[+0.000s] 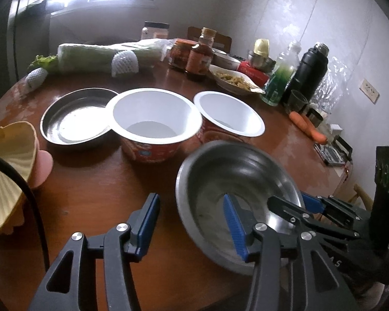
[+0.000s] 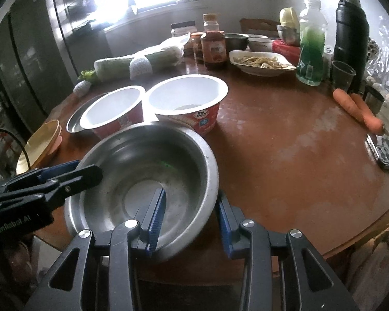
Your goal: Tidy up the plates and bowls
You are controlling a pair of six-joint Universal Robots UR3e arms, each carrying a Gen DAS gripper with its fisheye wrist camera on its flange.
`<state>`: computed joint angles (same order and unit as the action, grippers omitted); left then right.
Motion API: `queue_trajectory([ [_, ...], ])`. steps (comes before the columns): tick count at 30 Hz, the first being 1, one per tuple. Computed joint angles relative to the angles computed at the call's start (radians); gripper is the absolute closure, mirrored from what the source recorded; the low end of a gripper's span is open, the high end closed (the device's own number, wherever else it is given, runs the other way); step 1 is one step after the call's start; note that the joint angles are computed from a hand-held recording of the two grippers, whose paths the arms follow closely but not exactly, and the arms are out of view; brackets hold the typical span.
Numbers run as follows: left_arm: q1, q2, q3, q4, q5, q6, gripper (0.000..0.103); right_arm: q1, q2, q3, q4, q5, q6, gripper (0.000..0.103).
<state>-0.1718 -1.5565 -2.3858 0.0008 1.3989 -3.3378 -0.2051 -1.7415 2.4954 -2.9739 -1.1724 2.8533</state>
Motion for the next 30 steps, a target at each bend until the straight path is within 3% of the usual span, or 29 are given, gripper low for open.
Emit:
queue_trajectory([
  [15, 0.077, 0.140, -0.077, -0.041, 0.000, 0.014, 0.052, 0.026, -0.052, -0.011, 0.025, -0.019, 0.029, 0.063],
  [30, 0.087, 0.162, -0.089, -0.048, -0.010, 0.026, 0.052, 0.037, -0.034, -0.019, 0.019, -0.041, 0.040, 0.062],
])
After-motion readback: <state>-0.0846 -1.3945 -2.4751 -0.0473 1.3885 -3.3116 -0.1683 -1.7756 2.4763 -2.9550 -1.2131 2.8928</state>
